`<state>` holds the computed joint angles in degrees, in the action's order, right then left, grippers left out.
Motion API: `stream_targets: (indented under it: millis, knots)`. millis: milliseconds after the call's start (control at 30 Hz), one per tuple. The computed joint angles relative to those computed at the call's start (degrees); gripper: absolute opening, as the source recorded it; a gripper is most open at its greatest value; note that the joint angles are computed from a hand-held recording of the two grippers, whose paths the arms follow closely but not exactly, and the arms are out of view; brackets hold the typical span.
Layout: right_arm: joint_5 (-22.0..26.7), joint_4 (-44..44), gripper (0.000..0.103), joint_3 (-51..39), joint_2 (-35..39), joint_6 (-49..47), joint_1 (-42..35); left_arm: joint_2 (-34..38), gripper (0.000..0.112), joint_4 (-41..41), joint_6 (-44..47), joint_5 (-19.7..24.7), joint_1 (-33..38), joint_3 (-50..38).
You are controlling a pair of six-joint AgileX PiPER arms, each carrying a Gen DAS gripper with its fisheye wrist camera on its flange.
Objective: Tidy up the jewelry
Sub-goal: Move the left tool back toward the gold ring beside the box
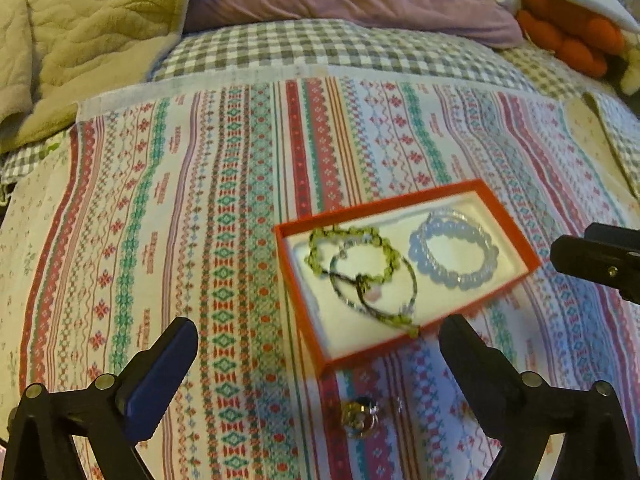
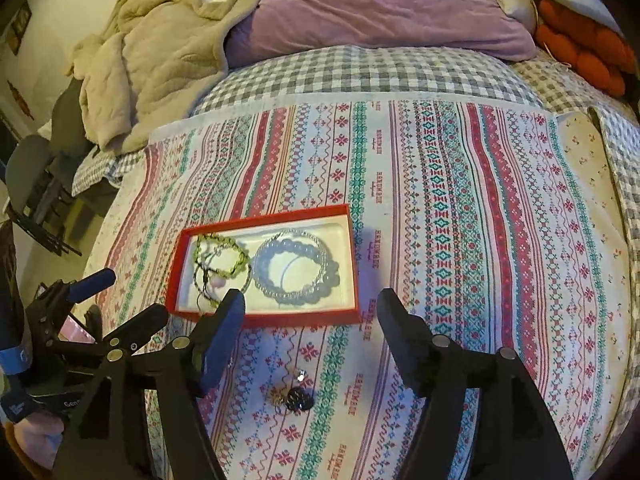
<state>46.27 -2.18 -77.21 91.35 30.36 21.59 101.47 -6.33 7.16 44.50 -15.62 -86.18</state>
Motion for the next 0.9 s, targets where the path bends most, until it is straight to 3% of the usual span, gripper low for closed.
stream_targets:
  millis: [667,900]
  knots:
    - [0.8,-3.5,0.076,10.0,-1.9,1.4,6.8,-2.6,0.101,-2.9,6.8,-0.8,2.0,10.8]
    - [-2.1,-6.8,0.076,14.5,-1.0,4.4,9.2,-3.9,0.101,-6.8,12.8,-7.4,2.9,17.9]
